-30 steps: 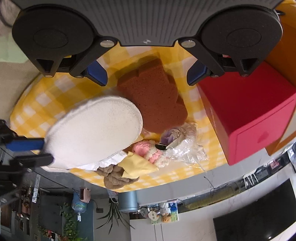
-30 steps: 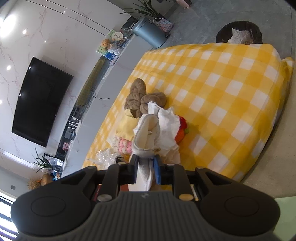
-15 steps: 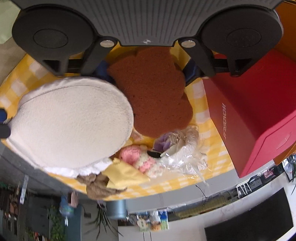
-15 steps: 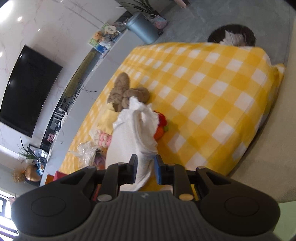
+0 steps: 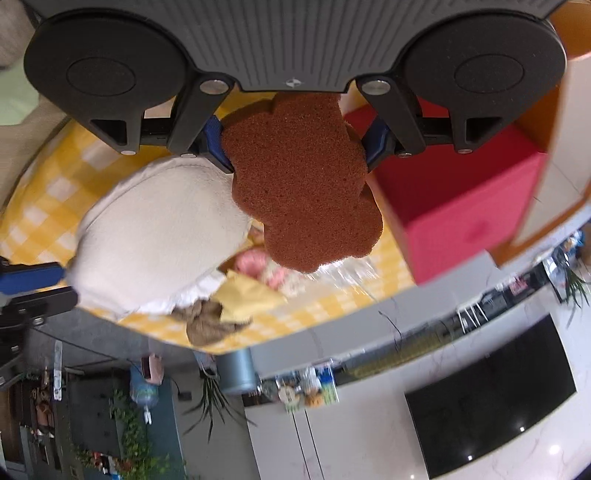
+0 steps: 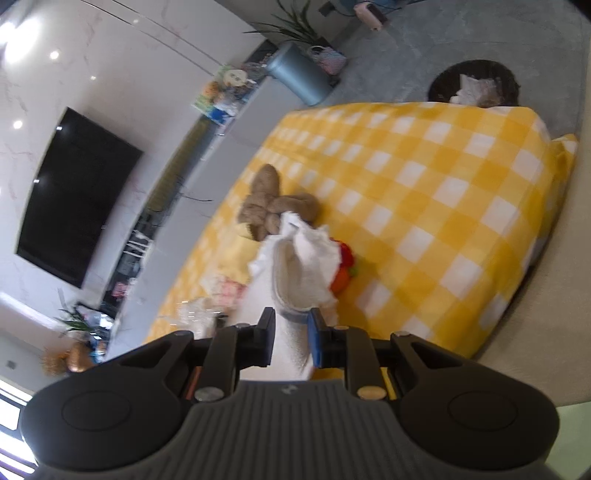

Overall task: Organize soft objects
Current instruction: 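Lift the bear sponge with the left gripper while the right gripper carries the white pad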

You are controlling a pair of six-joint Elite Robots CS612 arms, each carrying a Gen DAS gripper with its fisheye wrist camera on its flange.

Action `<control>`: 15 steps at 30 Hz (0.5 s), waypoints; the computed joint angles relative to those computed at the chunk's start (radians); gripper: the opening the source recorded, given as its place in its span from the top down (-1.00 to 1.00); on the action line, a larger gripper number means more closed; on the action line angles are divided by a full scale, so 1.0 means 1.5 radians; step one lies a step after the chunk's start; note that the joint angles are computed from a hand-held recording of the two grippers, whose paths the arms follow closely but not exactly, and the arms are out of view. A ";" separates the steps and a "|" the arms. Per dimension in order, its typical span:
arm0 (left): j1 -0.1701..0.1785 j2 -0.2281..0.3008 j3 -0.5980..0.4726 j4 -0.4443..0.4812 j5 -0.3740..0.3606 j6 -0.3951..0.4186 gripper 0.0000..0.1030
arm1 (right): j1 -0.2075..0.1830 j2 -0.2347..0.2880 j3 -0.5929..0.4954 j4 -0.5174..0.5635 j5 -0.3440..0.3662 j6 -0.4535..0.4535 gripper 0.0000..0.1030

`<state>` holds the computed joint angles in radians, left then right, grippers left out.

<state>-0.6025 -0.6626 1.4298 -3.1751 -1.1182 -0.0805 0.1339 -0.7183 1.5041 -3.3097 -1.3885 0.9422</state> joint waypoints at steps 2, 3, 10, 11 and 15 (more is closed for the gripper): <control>0.001 -0.015 0.019 -0.024 -0.014 0.008 -0.61 | -0.003 0.005 0.001 -0.036 0.027 0.012 0.76; 0.002 -0.023 0.028 -0.033 -0.020 0.009 -0.61 | -0.006 0.008 0.001 -0.057 0.045 0.023 0.78; 0.003 -0.049 0.059 -0.072 -0.041 -0.009 -0.61 | 0.004 -0.002 -0.007 0.014 0.009 -0.030 0.37; 0.003 -0.051 0.063 -0.074 -0.040 -0.015 -0.61 | 0.008 -0.009 -0.008 0.055 -0.027 -0.042 0.20; 0.004 -0.055 0.071 -0.087 -0.039 -0.033 -0.61 | 0.021 -0.030 -0.016 0.181 -0.115 -0.131 -0.70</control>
